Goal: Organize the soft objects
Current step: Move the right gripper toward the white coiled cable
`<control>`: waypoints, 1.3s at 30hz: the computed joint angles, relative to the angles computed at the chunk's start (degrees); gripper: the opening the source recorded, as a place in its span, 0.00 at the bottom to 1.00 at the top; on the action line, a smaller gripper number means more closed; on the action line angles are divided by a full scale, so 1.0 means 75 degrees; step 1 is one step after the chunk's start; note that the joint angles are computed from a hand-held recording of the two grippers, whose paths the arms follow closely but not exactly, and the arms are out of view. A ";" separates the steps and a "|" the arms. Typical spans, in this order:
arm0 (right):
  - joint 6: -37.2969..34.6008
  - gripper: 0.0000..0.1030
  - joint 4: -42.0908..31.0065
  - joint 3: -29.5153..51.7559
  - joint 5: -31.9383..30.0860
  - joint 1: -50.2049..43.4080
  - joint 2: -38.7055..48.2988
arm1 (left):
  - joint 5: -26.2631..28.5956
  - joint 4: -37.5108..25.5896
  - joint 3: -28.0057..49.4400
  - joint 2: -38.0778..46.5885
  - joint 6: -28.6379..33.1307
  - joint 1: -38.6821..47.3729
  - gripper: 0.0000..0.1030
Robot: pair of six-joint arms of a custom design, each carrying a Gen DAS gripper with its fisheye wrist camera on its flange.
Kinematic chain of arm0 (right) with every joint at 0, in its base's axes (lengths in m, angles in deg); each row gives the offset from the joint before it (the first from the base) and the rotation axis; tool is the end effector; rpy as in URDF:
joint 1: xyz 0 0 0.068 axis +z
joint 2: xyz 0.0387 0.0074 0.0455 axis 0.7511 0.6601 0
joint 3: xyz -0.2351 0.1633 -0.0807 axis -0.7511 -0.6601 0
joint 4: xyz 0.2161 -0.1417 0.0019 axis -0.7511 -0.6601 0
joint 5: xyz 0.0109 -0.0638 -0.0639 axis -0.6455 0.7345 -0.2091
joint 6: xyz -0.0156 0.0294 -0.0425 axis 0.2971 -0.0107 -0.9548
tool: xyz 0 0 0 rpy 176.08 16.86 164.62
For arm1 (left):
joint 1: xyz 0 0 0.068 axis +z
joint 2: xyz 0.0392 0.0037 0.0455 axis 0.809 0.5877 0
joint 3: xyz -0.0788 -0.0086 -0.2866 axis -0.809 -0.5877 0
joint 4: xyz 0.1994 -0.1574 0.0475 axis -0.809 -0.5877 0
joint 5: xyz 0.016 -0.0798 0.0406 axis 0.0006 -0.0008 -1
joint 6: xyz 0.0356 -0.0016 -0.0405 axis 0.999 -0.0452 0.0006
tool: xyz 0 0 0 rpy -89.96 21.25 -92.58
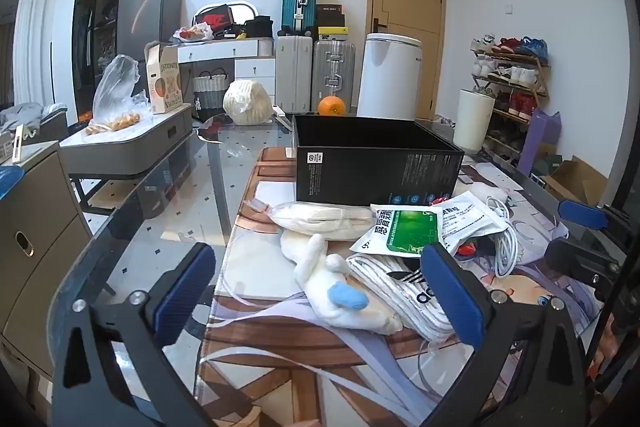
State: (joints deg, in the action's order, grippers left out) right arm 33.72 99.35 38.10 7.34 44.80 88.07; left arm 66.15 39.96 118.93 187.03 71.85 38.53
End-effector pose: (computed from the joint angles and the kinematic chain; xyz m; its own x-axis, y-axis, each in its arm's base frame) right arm 0.1876 -0.0096 0.1466 -0.4769 0.0525 -0.8774 -0.0013 0.9982 0.0604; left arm 0.3109 -0.0955 0.1329 -0.4270 0.1733 -0.8875 0.4985 0.8639 -0.0712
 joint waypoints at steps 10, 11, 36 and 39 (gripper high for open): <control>-0.0208 1.00 -0.0120 0.0133 0.0258 0.0166 0.0325 | 0.0732 -0.0449 0.0343 0.0062 0.0177 0.0492 1.00; -0.0126 1.00 -0.0094 0.0023 0.0325 0.0240 0.0123 | 0.0635 -0.0357 0.0233 -0.0005 0.0212 0.0419 1.00; -0.0147 1.00 -0.0068 0.0043 0.0241 0.0053 0.0203 | 0.0090 -0.0105 -0.0005 -0.0138 0.0186 -0.0065 1.00; -0.0149 1.00 0.0003 0.0034 0.0239 0.0008 0.0270 | 0.0098 -0.0097 -0.0009 -0.0139 0.0187 -0.0058 1.00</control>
State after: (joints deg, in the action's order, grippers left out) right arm 32.61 99.38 38.36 9.13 44.86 90.10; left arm 66.88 39.23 118.86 185.99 73.25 38.09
